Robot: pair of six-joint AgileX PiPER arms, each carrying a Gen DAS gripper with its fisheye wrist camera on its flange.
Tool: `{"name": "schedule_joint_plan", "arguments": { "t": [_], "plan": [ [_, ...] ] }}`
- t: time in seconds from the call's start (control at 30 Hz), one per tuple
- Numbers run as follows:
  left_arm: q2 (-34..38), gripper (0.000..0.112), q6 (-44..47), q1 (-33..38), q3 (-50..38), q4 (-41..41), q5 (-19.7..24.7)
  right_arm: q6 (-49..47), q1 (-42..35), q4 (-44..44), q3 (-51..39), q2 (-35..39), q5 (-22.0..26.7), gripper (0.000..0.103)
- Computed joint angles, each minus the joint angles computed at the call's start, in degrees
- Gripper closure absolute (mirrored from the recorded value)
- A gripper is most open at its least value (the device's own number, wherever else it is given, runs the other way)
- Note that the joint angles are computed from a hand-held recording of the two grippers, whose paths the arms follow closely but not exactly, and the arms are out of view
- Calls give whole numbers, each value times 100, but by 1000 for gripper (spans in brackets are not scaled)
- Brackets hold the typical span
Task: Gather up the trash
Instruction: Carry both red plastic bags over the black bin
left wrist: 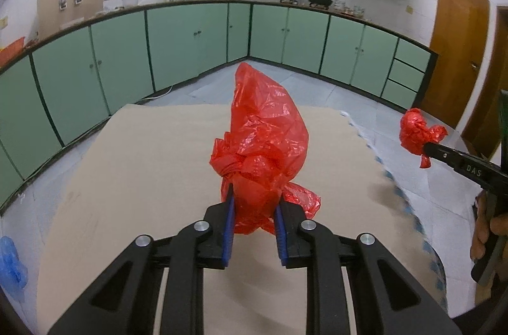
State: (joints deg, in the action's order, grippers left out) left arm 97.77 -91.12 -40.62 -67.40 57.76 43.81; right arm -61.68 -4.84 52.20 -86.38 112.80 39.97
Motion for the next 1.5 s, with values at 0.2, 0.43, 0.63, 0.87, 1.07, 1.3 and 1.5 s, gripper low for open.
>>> {"name": "schedule_joint_plan", "arguments": {
  "t": [0.2,0.43,0.63,0.87,1.07,1.3,1.5],
  "plan": [
    [-89,91,-103,-929,-116,-19,676,-778,-539,415,1556,-1295,113,98],
    [-119,91,-269,-1922,-412,-73,1395,-1516,-1426,556,2721,-2428,462,98],
    [42,91,-318,-2583,-777,-142,1825,-1921,-2272,571,3216,-2972,986,98],
    [157,91,-388,-3071,-1061,-189,2088,-2288,-3091,558,3484,-3303,1511,98],
    [228,91,-326,-3105,-1173,-229,2002,-2477,-3538,541,3546,-3326,1727,98],
    [373,91,-37,-2958,-1340,-315,1669,-2671,-3920,555,3598,-3272,1846,98],
    [968,91,452,-2840,-1993,-550,1270,-2728,-4128,505,3559,-2958,1661,98]
  ]
}}
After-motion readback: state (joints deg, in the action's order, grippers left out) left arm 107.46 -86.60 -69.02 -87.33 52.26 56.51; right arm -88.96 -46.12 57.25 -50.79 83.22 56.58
